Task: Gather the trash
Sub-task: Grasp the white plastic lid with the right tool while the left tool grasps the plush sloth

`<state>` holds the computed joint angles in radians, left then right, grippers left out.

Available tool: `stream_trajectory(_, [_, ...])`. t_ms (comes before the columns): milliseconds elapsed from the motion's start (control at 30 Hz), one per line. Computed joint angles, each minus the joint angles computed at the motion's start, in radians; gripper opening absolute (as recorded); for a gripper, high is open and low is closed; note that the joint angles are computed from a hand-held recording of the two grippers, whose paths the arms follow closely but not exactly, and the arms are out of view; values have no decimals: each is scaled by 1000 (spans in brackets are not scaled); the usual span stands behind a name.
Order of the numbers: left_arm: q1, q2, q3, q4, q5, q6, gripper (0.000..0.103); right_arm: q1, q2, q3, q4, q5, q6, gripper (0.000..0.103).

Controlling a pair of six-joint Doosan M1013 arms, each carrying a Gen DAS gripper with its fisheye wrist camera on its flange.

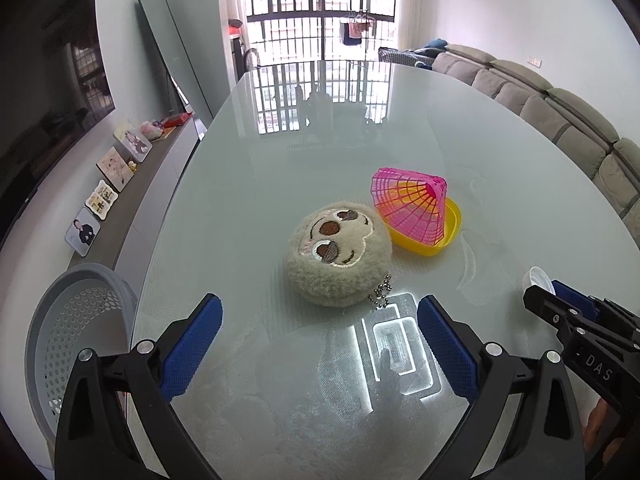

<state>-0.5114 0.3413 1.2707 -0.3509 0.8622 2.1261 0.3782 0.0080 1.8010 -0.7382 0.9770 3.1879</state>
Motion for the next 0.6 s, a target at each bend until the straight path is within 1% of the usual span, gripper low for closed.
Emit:
stream_trajectory(167, [-17,26,-25,16,18,1,96,-4,-4,4,4,-18,0,40])
stream_trajectory(433, [-27,90,-108,47,96,-45,96,-6,-9,11,8,-46,-2,40])
stream_trajectory(600, [-28,105,-125,61,107,-64,96,-7,-11,14,10,-54,-2,40])
